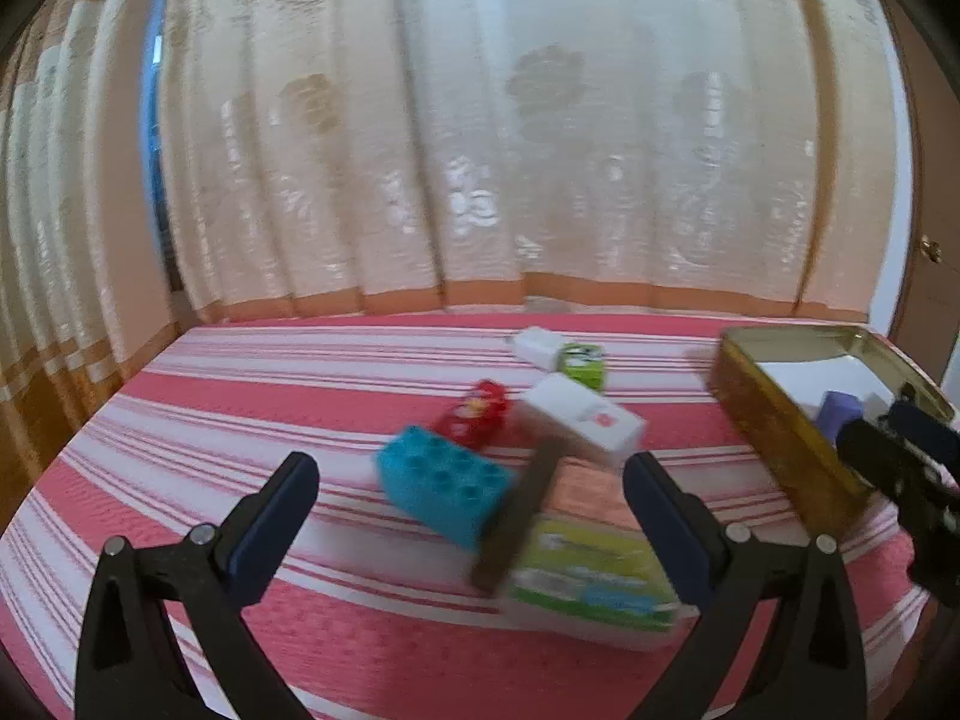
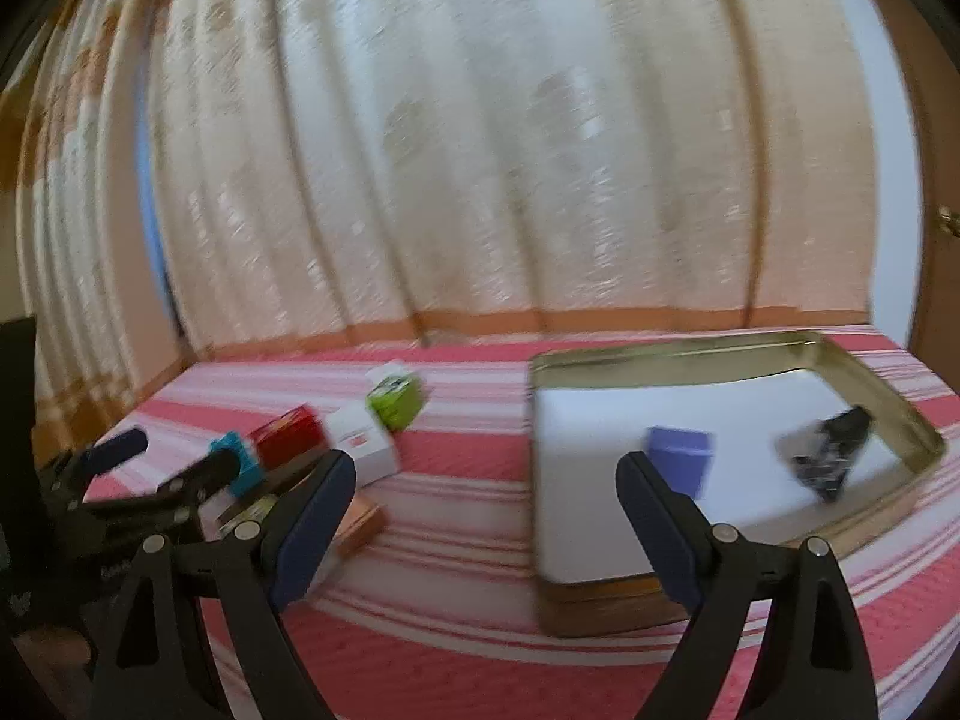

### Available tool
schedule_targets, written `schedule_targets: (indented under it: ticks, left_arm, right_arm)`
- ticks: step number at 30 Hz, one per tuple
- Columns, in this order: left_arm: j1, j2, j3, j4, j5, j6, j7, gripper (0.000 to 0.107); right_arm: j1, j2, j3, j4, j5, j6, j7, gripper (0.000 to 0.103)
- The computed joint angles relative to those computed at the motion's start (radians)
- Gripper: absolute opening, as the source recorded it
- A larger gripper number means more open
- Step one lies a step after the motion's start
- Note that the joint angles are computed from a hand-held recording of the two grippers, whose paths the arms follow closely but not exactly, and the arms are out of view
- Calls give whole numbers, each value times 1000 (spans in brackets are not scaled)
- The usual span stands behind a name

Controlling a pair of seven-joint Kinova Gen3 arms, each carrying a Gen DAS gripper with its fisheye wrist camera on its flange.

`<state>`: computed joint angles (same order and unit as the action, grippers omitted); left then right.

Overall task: Organize rigid objects
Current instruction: 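Move both open tools back over the remaining objects on the table, then grasp the dark brown stick with the left tool while the right tool grasps the green floss case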

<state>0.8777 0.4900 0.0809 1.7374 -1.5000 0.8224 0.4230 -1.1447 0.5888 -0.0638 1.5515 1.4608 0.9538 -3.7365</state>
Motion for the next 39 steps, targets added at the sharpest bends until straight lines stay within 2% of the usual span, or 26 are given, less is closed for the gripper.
schedule_targets:
  ticks: [3, 5, 7, 10, 15, 17, 19, 22, 25, 29, 31, 34, 37, 39]
  left_arm:
    - [-18, -10, -9, 16, 15, 11, 12, 103]
    - [-33, -18, -13, 30, 25, 17, 26, 103]
    - [-42, -24, -14, 40, 30, 23, 35, 103]
    - [-58, -31, -12, 53, 36, 30, 41, 103]
    - [-80, -39, -7, 63, 54, 31, 49, 103]
    - [-86, -43, -7, 66, 53, 22, 56, 103]
    - [-86, -42, -5, 66, 54, 26, 53, 103]
    - [-87, -42, -4, 64, 58, 26, 44, 103]
    - [-89, -45, -5, 67, 58, 22, 47, 103]
    - [-96, -57, -4, 82, 52, 7, 71, 103]
    - [-101, -62, -3, 89, 47, 0, 87, 103]
    - [-105, -61, 1, 88, 51, 2, 90, 103]
    - [-107, -57, 3, 81, 62, 5, 76, 103]
    - [-107, -55, 2, 77, 69, 5, 65, 103]
  right_arm:
    - [1, 13, 29, -52, -61, -94, 122, 90]
    - [36, 28, -14, -89, -77, -125, 203, 90]
    - [93, 48, -92, -132, -91, -134, 285, 90]
    - [128, 61, -112, -176, -179, -209, 407, 90]
    - [268, 116, -325, -264, -215, -208, 610, 90]
    - [317, 154, -416, -318, -224, -180, 691, 90]
    - [335, 188, -451, -376, -264, -169, 773, 90]
    - [315, 202, -401, -432, -384, -193, 893, 89]
    - [278, 185, -311, -422, -505, -265, 975, 86]
    - [304, 178, -314, -404, -668, -340, 1125, 78]
    - [283, 165, -257, -383, -742, -390, 1163, 78]
    - [213, 171, -134, -414, -827, -382, 1194, 78]
    - [189, 194, -89, -465, -861, -363, 1210, 78]
    - [185, 219, -87, -519, -899, -322, 1258, 78]
